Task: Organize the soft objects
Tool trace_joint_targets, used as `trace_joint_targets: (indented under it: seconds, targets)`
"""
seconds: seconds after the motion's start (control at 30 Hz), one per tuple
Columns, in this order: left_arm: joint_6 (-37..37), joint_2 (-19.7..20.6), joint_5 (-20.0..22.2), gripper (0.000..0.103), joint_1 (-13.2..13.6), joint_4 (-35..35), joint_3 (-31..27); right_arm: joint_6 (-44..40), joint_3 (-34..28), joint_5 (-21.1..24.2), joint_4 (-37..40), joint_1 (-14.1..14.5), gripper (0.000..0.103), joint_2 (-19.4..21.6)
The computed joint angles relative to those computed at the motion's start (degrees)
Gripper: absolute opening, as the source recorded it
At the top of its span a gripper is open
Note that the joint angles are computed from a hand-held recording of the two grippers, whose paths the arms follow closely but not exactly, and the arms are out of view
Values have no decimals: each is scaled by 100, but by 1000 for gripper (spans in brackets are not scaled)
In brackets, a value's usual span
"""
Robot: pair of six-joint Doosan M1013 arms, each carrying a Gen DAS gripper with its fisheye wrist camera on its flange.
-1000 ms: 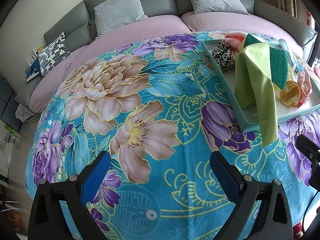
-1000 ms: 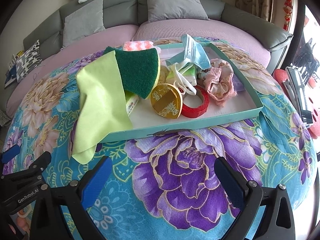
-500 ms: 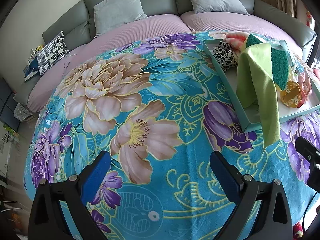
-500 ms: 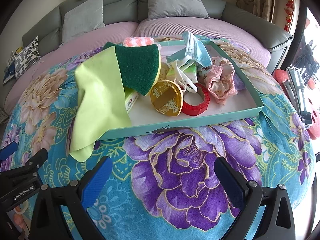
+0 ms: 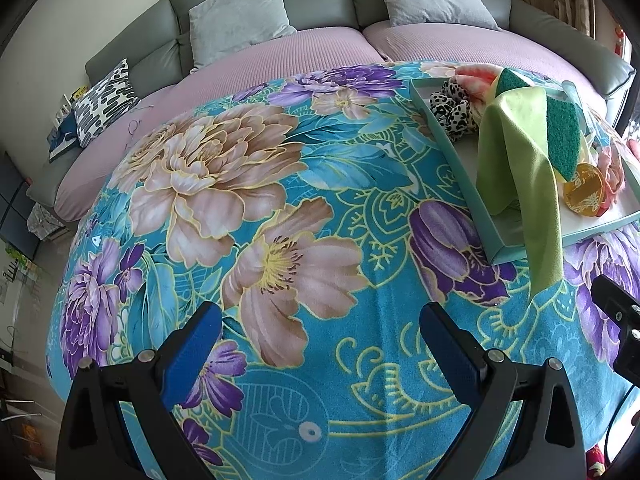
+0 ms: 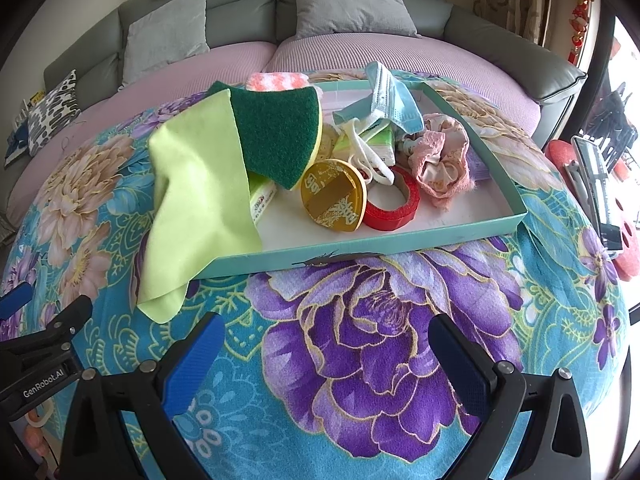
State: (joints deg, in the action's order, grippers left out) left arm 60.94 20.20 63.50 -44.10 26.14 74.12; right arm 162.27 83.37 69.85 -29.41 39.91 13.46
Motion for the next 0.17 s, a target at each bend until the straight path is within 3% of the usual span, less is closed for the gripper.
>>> trace_joint_targets:
  seconds: [0.17]
  targets:
    - [-74,-46,-134,99,-1,13,56,3,2,-2,-2,-2,103,-2]
